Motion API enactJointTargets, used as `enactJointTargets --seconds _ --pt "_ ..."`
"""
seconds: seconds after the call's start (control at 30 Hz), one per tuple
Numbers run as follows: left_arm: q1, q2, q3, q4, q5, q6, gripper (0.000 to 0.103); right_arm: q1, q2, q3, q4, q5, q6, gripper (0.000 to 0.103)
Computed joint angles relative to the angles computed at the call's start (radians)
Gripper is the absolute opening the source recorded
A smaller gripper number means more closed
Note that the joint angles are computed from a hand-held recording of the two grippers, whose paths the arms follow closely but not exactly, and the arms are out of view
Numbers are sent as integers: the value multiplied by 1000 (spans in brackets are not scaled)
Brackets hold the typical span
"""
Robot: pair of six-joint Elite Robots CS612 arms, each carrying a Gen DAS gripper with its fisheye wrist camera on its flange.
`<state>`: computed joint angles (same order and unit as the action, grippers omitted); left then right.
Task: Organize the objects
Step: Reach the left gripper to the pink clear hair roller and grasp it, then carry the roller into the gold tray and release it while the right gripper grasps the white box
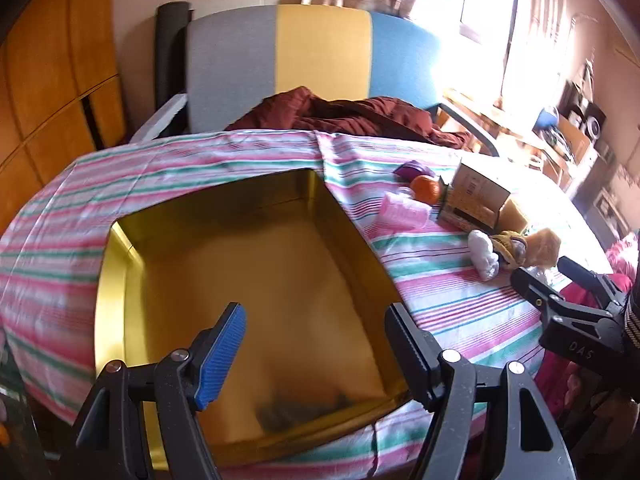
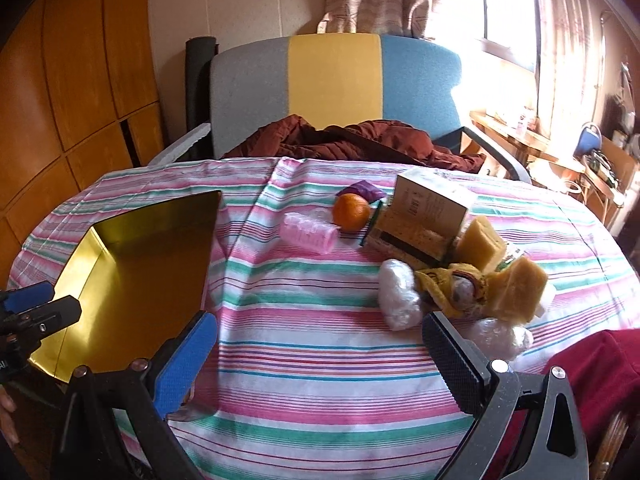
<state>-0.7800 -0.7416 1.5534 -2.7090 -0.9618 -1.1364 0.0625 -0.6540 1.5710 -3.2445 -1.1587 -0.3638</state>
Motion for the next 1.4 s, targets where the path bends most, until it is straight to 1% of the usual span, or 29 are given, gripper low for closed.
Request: enactJointTargets --seconds 0.2,0.27,0.33,0.37,0.4,0.47,0.53,0.63,0.73,0.8,0.9,0.97,1.0,1.03,1.1,1.2,1.3,1.37,1.4 --pt "42 72 -148 -1 -68 213 73 -25 14 -46 13 -54 61 103" --pt "56 106 -212 23 -85 283 73 -33 17 -58 18 -63 80 103" --pt "74 138 -272 43 -127 333 73 -38 19 -66 22 -64 92 103" --pt "85 156 -306 64 -150 348 73 -40 20 -70 24 -65 96 103" --pt "95 175 -345 104 -173 358 73 -41 21 -74 26 -64 99 103" --pt "111 205 -399 131 -213 384 73 -43 22 -80 34 -60 98 103" --pt "126 235 -456 178 -250 391 73 -45 25 -87 41 -53 95 103" --pt "142 274 -526 222 -281 396 75 -48 29 -99 48 -47 92 103" --pt "152 304 -578 257 -297 409 79 -51 35 -114 60 -44 100 103" --pt "156 324 -613 290 -299 414 79 -52 39 -123 73 -45 104 103" --pt "161 345 -646 315 -303 420 79 -53 43 -134 98 -49 105 103" --pt "167 353 -656 316 -321 414 76 -52 45 -141 106 -51 104 103" --pt "169 356 -659 315 -334 417 67 -52 46 -145 110 -53 104 103" --pt "170 356 -656 309 -344 422 65 -52 47 -150 115 -53 105 103" --pt "168 348 -635 273 -343 432 65 -51 48 -160 129 -56 106 103" --pt "160 316 -572 199 -334 418 65 -50 49 -183 156 -43 106 103" --pt "148 271 -491 113 -316 399 65 -51 50 -223 227 -18 114 103" --pt "135 234 -426 50 -291 392 65 -47 57 -265 288 -5 91 103" --pt "132 221 -404 29 -284 388 65 -43 64 -292 318 -6 60 103"
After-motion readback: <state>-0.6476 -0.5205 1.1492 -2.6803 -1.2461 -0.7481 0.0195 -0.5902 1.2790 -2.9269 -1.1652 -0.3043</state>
